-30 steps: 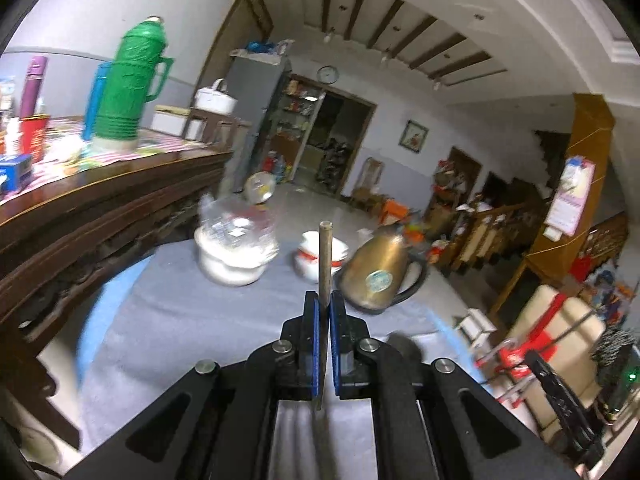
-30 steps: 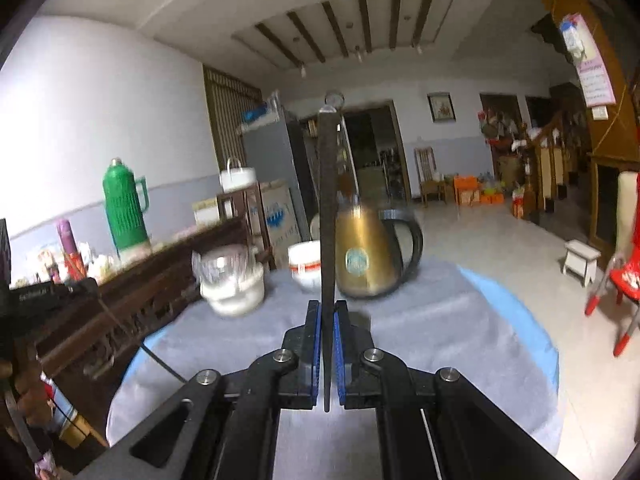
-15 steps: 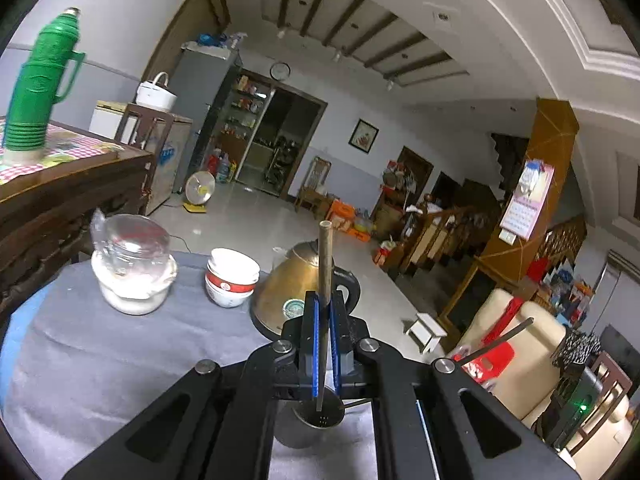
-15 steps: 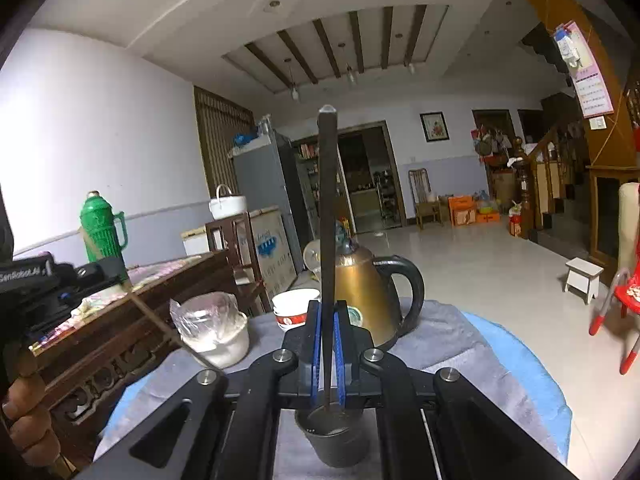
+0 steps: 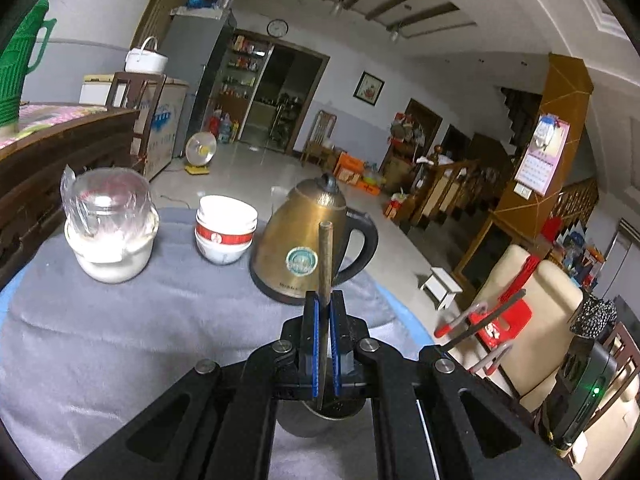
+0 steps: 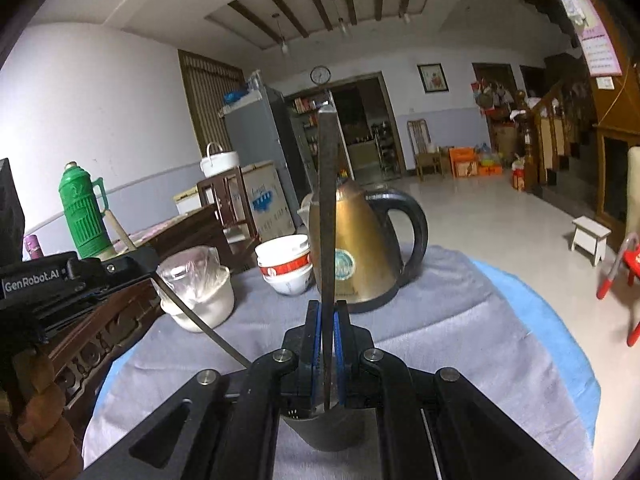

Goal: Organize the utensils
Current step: 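Lower the chopsticks into the grey cup and open both tools, then move both tools back down to the remaining chopsticks on the cloth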

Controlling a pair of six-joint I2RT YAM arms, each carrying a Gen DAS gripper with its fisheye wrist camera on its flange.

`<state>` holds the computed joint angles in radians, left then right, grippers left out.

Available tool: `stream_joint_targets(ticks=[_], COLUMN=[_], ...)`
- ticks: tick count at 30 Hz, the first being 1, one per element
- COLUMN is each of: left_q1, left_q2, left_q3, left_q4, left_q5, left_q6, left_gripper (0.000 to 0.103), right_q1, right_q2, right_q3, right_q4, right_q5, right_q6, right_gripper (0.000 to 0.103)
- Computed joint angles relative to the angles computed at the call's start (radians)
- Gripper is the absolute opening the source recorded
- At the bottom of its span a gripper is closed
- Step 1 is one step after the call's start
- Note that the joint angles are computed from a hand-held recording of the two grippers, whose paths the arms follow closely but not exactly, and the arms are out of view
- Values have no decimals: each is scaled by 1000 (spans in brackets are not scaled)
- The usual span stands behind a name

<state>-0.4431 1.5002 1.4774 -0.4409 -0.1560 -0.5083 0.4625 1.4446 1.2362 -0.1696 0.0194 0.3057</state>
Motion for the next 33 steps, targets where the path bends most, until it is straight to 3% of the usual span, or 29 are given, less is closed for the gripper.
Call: stream_joint_targets(ticks=[8, 11, 13, 15, 17, 18, 20, 21, 22, 28, 33], left_q1=[3, 8, 17, 27, 32, 36, 66, 84, 105, 259, 330], left_q2=[41, 31, -11, -74, -172, -216, -307, -345, -390, -551, -610], left_q3=[13, 22, 2, -36, -97, -126, -188, -218, -256, -468, -649], left_q4=[-42, -81, -86, -77, -72, -73, -86, -95, -109, -217, -275], left_q5=[30, 38, 46, 31, -25, -47, -57, -60, -63, 4, 64], left_q6=[1, -14, -25, -24, -25, -28, -32, -35, -42, -65, -91], left_gripper=[5, 9, 22, 57, 72, 75, 78, 80, 80, 82, 82], right_q1=[21, 30, 41, 44, 53, 58, 68, 76, 89, 221, 338], right_q2=[52, 83, 77, 39, -11, -43, -100, -141, -182, -335, -335], right_q3=[50, 113, 129, 120, 103, 88, 57, 25, -10, -166, -235], right_q4=[-66, -161, -197, -212, -219, -223, -230, -226, -213, -214, -246], right_q5=[1, 25, 64, 86, 123, 139, 162, 171, 185, 257, 265], right_q6=[3, 3, 0, 7, 13, 16, 29, 44, 55, 105, 146], right_gripper=[7, 8, 9, 9, 12, 16, 37, 65, 80, 80, 80])
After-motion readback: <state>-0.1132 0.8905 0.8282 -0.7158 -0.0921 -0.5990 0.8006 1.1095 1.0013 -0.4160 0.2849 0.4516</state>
